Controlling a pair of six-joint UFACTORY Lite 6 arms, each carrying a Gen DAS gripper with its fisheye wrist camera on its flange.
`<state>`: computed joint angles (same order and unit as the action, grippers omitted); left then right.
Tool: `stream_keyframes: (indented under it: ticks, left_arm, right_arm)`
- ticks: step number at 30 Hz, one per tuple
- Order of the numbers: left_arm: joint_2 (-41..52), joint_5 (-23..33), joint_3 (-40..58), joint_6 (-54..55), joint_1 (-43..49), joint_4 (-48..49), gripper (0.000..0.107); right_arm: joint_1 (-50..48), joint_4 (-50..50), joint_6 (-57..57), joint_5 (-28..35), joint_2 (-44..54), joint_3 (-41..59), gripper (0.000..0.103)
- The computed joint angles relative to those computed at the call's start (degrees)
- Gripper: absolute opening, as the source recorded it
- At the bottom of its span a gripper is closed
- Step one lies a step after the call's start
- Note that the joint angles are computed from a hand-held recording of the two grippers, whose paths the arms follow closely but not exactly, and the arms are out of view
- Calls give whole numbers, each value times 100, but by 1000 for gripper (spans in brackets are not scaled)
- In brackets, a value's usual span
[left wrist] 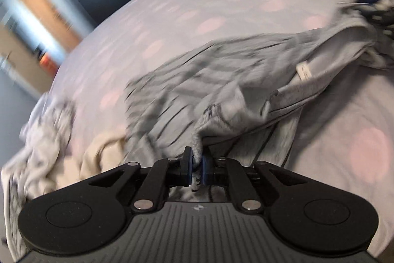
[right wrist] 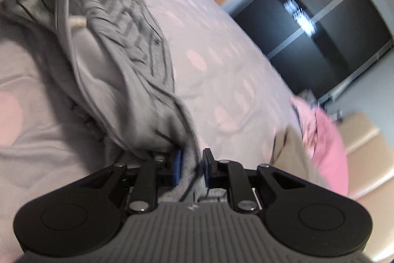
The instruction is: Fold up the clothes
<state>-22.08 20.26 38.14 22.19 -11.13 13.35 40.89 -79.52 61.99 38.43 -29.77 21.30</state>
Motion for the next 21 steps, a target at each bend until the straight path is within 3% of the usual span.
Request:
stream_keyframes:
  ticks: [6, 8, 12, 14, 17, 21]
  left_arm:
    - [316, 19, -50, -1230, 80, 1230, 5]
    - [131, 10, -201, -1338, -4, 1397, 5]
    - [-165, 69, -388, -1581, -175, 1588, 5]
    - [-245, 170, -351, -1587, -225, 1507, 5]
    - [-442, 187, -367, -953, -166, 891, 5]
    - [-708, 275, -536, -530, -241, 742, 5]
  right_arm:
    - [-689, 1219, -684, -609, -230, 252, 29]
    - [-715, 1260, -655, -644, -504, 110, 35]
    - [-721, 1130, -519, -707, -575, 74, 35]
    - [-870, 1635, -1044, -840, -738, 127, 23]
    - [-1061, 2446, -1934, -1016, -1031, 159, 22]
    - [-827, 2094, -1506, -536, -876, 124, 15]
